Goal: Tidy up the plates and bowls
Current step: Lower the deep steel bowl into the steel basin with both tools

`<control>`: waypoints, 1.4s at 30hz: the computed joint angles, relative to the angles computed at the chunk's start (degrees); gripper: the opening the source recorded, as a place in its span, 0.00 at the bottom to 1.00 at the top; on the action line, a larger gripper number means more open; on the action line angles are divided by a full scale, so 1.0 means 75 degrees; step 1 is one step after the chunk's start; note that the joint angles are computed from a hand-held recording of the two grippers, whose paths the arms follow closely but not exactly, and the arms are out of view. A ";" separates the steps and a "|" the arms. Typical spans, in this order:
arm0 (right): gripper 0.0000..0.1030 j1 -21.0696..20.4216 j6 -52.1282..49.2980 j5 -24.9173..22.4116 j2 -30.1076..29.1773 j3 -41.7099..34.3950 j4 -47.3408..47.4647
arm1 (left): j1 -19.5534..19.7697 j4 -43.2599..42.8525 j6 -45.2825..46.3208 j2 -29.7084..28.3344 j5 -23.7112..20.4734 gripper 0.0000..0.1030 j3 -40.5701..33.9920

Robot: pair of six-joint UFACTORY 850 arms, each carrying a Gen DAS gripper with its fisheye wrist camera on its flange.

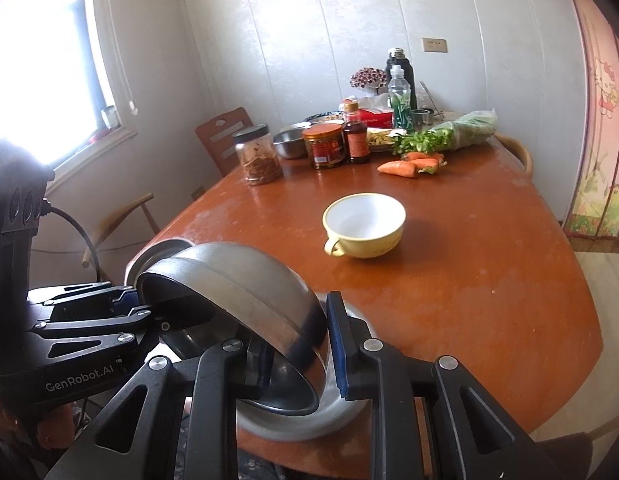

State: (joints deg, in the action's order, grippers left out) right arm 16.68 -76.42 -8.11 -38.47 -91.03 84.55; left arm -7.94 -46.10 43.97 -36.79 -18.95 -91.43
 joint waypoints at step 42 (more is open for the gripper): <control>0.25 -0.0064 0.4435 -0.0402 -0.1045 -0.0720 -0.4221 | -0.0109 0.2389 -0.2265 -0.1326 -0.0579 0.27 -0.1127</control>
State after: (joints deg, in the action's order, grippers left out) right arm 16.19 -43.16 -11.13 -46.31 -96.43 52.90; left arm -8.75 -28.19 26.98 -46.73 -23.30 -99.88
